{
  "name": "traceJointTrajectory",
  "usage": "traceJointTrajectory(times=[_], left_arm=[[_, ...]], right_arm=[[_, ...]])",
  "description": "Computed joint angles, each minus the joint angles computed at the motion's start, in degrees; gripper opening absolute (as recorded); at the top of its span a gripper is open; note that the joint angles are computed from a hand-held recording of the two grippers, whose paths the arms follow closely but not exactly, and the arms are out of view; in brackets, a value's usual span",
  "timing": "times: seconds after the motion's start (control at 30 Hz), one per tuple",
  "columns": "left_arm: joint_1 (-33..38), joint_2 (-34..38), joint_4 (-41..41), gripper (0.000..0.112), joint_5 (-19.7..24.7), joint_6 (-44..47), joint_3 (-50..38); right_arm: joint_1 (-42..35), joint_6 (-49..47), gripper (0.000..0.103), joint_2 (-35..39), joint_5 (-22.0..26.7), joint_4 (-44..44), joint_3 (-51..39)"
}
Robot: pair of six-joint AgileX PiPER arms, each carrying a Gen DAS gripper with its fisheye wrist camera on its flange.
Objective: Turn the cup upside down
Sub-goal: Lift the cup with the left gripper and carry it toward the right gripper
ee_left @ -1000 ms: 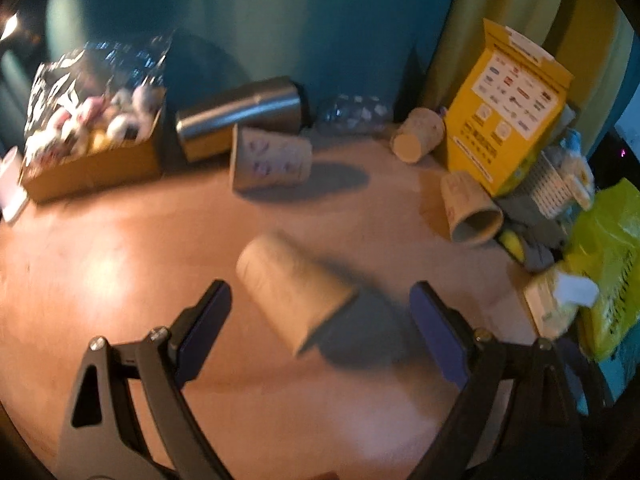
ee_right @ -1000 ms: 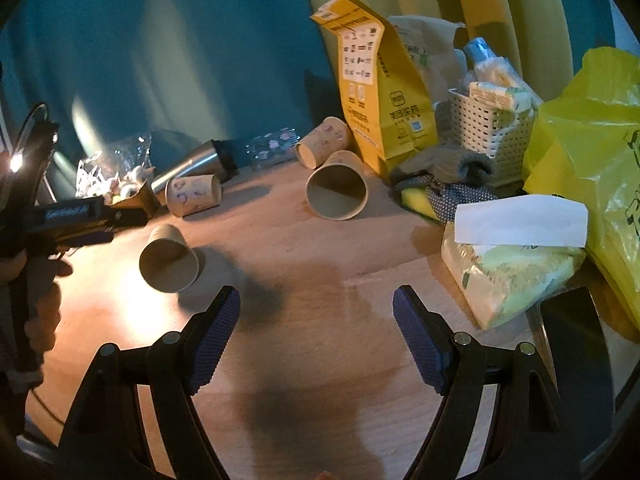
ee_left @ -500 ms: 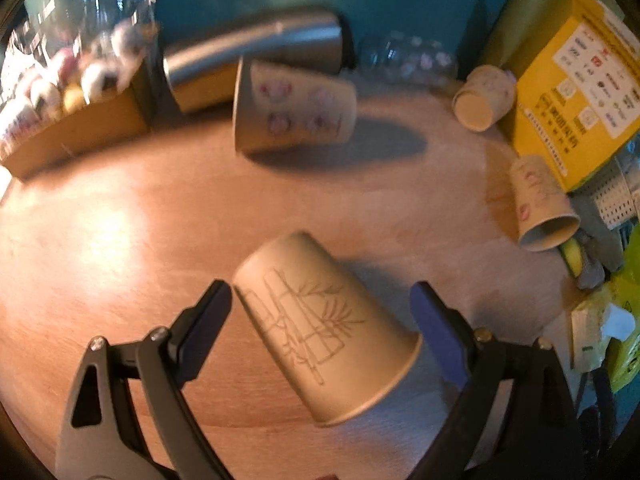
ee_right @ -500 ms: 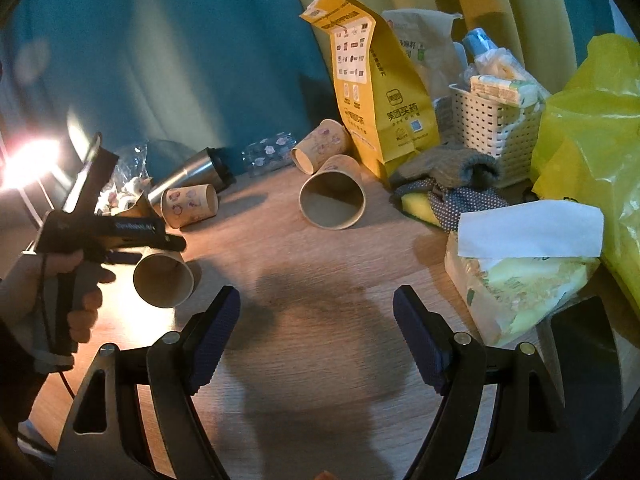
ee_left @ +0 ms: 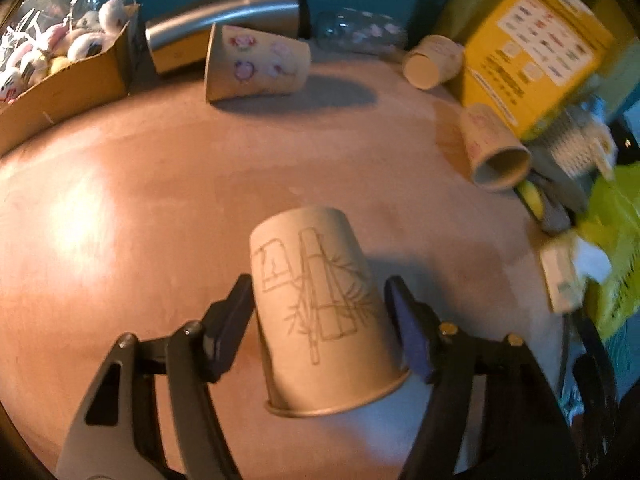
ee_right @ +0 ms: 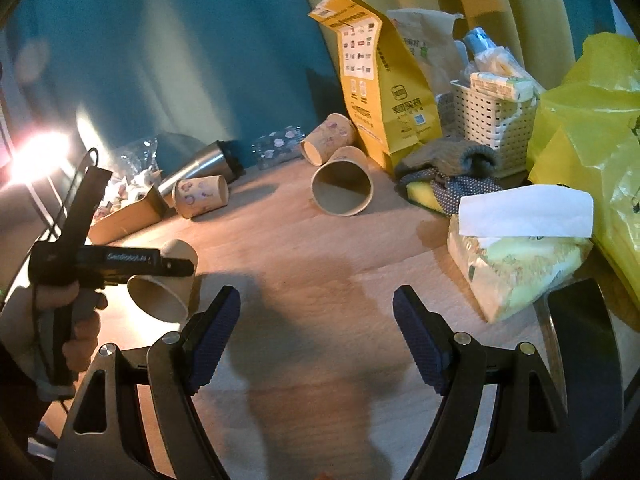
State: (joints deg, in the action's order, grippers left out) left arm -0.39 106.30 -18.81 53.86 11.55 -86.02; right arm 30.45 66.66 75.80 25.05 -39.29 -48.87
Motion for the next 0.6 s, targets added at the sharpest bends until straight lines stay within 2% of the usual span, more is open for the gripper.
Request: traceJointTrajectory(times=[0.3, 0.47, 0.6], left_arm=[[6.2, -20.5, -8.7, 0.068, 0.3, 12.6, 24.3], [11.5, -29.8, -11.8, 0.068, 3.4, 18.0, 34.2], [14.3, -33.5, -12.5, 0.068, 4.0, 21.1, 39.0]], right_arm=[[11.6, 9.1, 0.082, -3.5, 7.8, -3.7, 1.8], [20.7, 16.1, 0.082, -5.5, 12.5, -5.9, 3.8], [26.9, 20.8, 0.082, -5.7, 15.4, -6.7, 4.5]])
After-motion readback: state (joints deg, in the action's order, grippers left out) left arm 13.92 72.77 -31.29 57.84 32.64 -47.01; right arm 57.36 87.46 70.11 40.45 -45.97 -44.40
